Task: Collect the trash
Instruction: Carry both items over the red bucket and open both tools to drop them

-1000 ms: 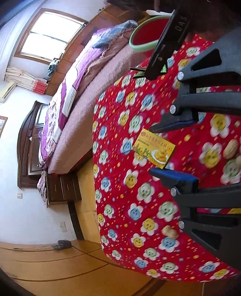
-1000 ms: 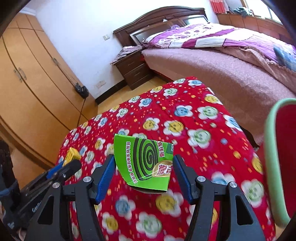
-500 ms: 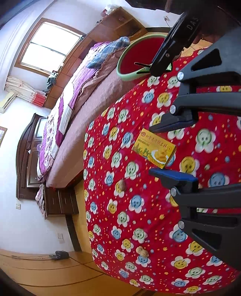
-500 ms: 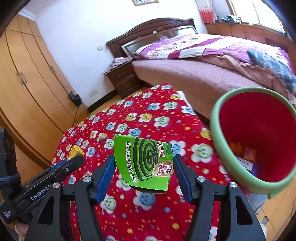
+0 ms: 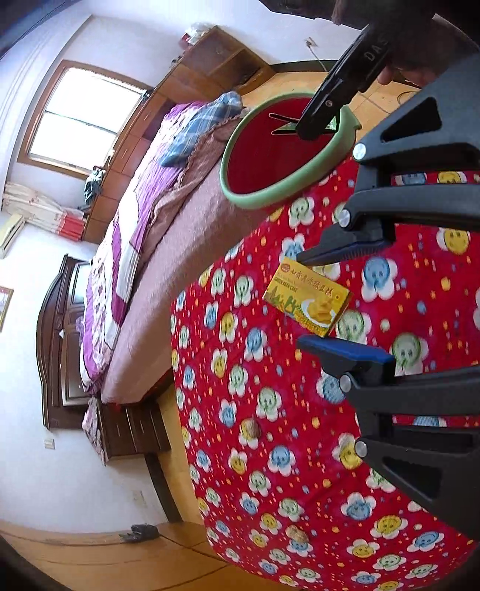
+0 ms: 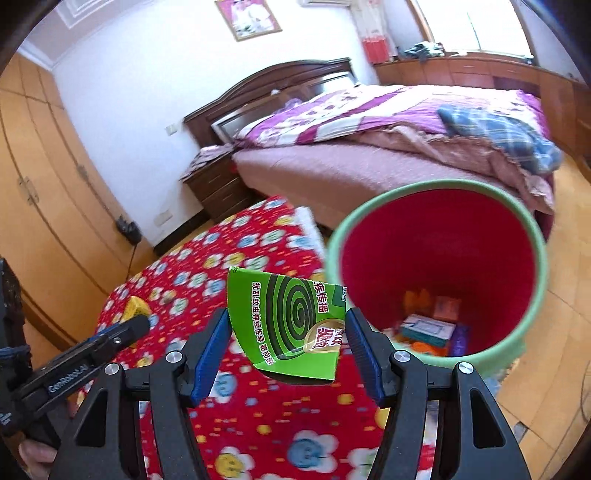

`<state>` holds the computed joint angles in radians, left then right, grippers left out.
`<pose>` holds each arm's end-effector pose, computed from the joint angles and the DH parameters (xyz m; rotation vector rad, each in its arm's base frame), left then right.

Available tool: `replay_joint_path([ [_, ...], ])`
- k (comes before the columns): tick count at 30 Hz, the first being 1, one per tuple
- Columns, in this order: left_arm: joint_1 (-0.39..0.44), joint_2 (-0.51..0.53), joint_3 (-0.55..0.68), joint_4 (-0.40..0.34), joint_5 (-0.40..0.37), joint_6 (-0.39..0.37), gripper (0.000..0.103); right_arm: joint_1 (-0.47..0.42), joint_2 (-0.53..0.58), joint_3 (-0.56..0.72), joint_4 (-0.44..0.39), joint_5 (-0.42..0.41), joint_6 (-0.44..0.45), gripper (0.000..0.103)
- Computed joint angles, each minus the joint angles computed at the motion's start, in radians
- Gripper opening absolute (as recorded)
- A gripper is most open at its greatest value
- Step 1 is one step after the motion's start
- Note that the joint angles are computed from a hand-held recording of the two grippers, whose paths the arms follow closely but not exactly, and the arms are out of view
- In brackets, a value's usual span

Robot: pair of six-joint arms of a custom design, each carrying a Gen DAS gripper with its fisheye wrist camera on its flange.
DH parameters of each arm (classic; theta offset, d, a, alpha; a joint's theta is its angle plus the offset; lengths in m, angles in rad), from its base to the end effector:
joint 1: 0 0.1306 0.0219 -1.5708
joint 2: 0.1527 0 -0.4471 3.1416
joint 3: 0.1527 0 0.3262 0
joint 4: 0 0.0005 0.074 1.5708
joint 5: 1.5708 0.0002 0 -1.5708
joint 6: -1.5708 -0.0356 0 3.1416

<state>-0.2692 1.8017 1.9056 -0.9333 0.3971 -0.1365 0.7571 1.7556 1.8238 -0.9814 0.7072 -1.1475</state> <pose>0.5608 -0.1695 0.5001 0.6606 2.2897 -0.5382 0.4211 0.3654 0.4946 0.6994 2.1070 0.1409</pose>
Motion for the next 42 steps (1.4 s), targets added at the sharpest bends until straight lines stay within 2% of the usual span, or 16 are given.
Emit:
replay_joint_path([
  [9,-0.074,0.026,0.026,-0.022,-0.011,-0.013,0.039,-0.016,-0.094,-0.159,-0.035,0.059,-0.145,0.065],
  [15,-0.119,0.054,0.054,-0.037,-0.015,-0.022,0.039,-0.039,-0.143,-0.250,-0.010,0.061,-0.193,0.066],
  [19,-0.144,0.076,0.079,-0.046,-0.011,-0.019,0.039,-0.054,-0.169,-0.300,0.042,0.053,-0.189,0.066],
  [22,-0.163,0.089,0.096,-0.049,-0.008,-0.020,0.039,-0.070,-0.191,-0.341,0.102,0.034,-0.159,0.066],
  [26,-0.186,0.104,0.115,-0.054,-0.007,-0.014,0.039,-0.078,-0.199,-0.359,0.140,0.025,-0.128,0.067],
  [29,-0.202,0.114,0.130,-0.056,-0.009,-0.011,0.039,-0.084,-0.211,-0.379,0.176,0.022,-0.107,0.073],
  [33,-0.224,0.129,0.147,-0.060,-0.019,-0.016,0.039,-0.086,-0.234,-0.407,0.222,0.026,-0.085,0.073],
  [39,-0.256,0.150,0.161,-0.057,-0.020,-0.022,0.039,-0.078,-0.254,-0.414,0.195,0.066,-0.085,0.073],
  [42,-0.266,0.170,0.184,-0.084,-0.012,-0.025,0.039,-0.080,-0.266,-0.427,0.191,0.070,-0.094,0.073],
])
